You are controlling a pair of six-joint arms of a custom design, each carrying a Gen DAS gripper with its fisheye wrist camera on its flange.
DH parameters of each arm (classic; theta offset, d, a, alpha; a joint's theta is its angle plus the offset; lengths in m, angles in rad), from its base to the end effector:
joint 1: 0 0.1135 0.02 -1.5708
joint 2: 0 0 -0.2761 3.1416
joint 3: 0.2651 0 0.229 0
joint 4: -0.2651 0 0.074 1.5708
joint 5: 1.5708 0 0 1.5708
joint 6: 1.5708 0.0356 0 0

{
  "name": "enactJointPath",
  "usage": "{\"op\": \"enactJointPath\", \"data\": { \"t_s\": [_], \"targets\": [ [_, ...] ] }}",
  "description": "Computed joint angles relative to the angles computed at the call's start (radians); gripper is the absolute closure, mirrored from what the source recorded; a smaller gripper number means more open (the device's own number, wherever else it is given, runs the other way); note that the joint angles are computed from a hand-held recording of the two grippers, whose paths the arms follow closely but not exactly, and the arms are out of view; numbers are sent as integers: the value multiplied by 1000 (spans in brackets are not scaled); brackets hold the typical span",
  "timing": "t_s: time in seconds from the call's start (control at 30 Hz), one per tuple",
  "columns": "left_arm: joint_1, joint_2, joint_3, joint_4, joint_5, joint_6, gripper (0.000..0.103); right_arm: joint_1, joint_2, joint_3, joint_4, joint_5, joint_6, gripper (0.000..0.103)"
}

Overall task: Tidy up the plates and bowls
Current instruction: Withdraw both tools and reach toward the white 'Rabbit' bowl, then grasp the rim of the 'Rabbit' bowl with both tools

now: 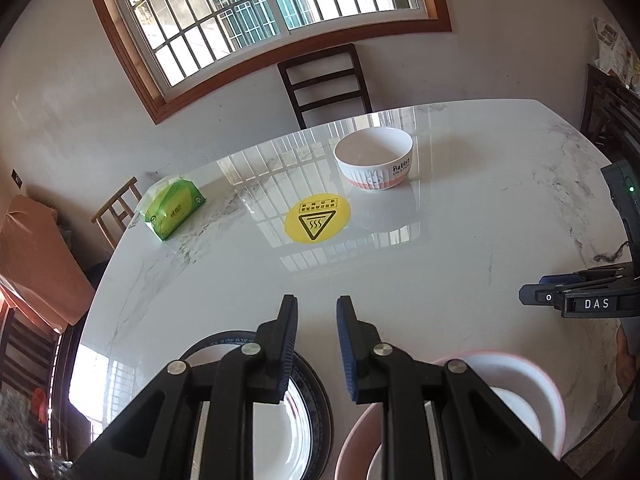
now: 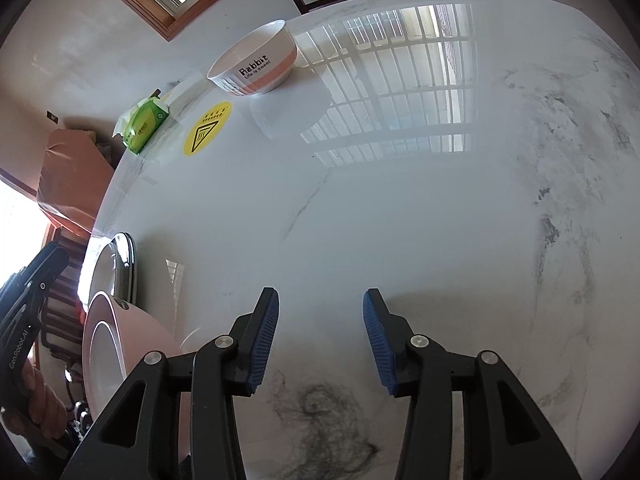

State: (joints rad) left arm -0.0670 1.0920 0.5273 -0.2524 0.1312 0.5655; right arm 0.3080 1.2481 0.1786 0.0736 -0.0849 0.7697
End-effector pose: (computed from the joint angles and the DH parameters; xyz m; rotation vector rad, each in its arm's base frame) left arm 0.1857 -0.0171 0.2113 0.7988 2.2422 0.0808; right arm 0.1428 0.0486 0.1185 0.5733 2.5841 0.4980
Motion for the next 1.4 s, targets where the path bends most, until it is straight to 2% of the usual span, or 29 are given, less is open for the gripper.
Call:
{"op": "enactJointPath", "data": {
  "t_s": [0.17, 0.4, 0.5, 0.73, 0.83, 0.97, 1.13, 1.4],
  "targets": [
    [-69, 156, 78, 65, -16, -25, 82, -102, 82, 39, 49, -66, -90, 56],
    [-131, 429, 291, 26, 2, -63, 82, -254, 167, 145, 48, -144, -220, 56],
    [-129, 556, 432, -62, 56, -83, 82, -298, 207, 210, 35, -167, -263, 56],
    [-81, 873, 839, -349, 233, -182, 82, -369, 313, 384, 18, -246, -299, 53],
    [-72, 958, 955, -408, 292, -209, 82, -385, 362, 448, 19, -284, -291, 52],
    [-93, 1038, 1070, -435, 274, -243, 82, -382, 420, 531, 8, -274, -288, 52],
    [-102, 1144, 1236, -505, 325, -311, 82, -401, 504, 638, -14, -268, -280, 52],
    [-150, 1265, 1424, -576, 288, -358, 82, -416, 632, 806, -93, -251, -276, 52]
  ]
}}
